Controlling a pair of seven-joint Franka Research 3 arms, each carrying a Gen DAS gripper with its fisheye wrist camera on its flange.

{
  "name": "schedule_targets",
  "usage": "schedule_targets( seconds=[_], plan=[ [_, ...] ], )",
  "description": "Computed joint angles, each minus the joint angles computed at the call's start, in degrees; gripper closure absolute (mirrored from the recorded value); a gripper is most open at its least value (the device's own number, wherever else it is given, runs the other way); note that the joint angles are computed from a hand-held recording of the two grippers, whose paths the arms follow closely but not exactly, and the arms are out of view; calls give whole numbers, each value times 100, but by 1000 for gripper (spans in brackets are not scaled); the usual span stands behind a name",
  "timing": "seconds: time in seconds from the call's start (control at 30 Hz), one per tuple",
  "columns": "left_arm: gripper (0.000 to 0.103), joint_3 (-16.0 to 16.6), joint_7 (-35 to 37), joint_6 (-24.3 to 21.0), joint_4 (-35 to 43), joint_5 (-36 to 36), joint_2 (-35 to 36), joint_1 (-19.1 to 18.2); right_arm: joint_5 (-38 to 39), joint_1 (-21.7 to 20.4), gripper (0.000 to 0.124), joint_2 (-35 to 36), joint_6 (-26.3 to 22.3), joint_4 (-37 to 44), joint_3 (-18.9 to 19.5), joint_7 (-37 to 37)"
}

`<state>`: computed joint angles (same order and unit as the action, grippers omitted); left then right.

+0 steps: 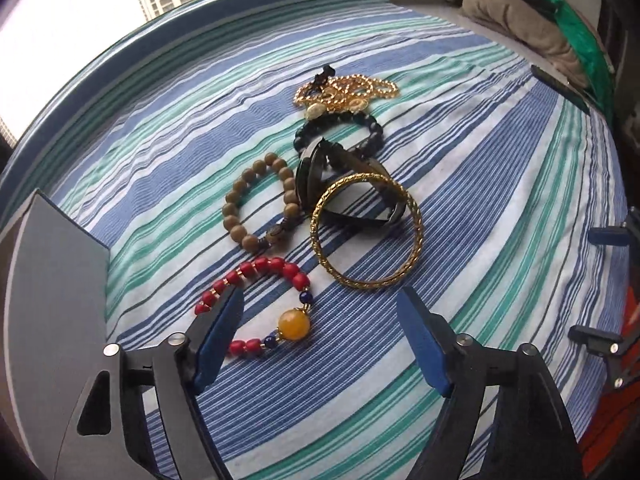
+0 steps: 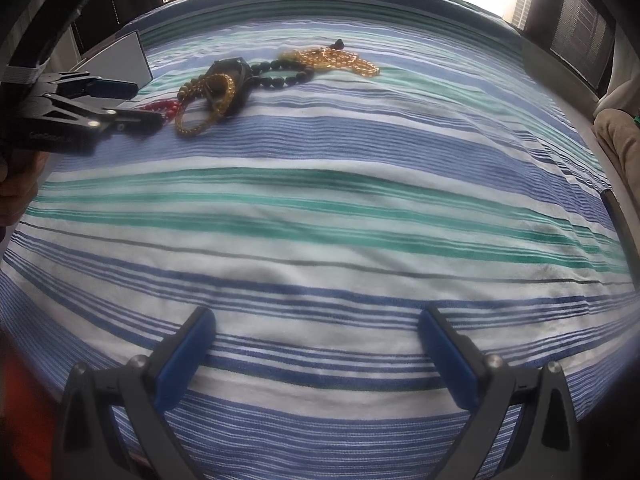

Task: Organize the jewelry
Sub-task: 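Return both tools to the jewelry pile on the bed, then grasp the red bead bracelet with the left tool while the right tool grasps the gold bangle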

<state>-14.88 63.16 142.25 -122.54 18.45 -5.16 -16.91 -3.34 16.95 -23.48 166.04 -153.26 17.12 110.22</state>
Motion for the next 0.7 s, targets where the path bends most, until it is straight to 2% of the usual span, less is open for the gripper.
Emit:
schedule_targets(
  seconds=[0.07, 0.13, 0.17, 0.2, 0.23, 0.3, 0.47, 0.6, 0.67, 0.7],
  plan=[
    [41, 36, 223, -114, -22, -174, 16, -6, 10, 29, 21, -12, 31, -22, -23, -35],
    [65, 125, 635, 129, -219, -723, -99, -33, 19, 34, 21, -23, 52, -36, -27, -56],
    [70, 163, 800, 206, -275, -981, -130, -45, 20, 29, 21, -28, 64, -42, -21, -56],
    [81, 160, 822, 229, -308, -1055, -157, -40, 23, 28, 21, -37, 76, -51, -18, -60],
    [87, 158, 853, 227, -336, -1102, -188, -36, 26, 27, 21, -40, 89, -56, -16, -67],
    [87, 162, 946, 211, -367, -1245, -225, -45, 42, 38, 21, -37, 106, -61, -34, -110],
    [83, 90, 639, 258, -496, -1060, -332, -12, 78, 39, 21, -34, 83, -45, -34, -155],
    [62, 83, 489, 487, -597, -1134, -355, -50, 108, 77, 21, -18, 22, -9, -67, -215],
    [60, -22, 198, 439, -513, -746, -271, -20, 146, 132, 21, -5, 12, 1, -123, -305],
    [65, -33, 92, 403, -462, -679, -233, -23, 207, 210, 21, -9, -15, 2, -199, -403]
  ],
)
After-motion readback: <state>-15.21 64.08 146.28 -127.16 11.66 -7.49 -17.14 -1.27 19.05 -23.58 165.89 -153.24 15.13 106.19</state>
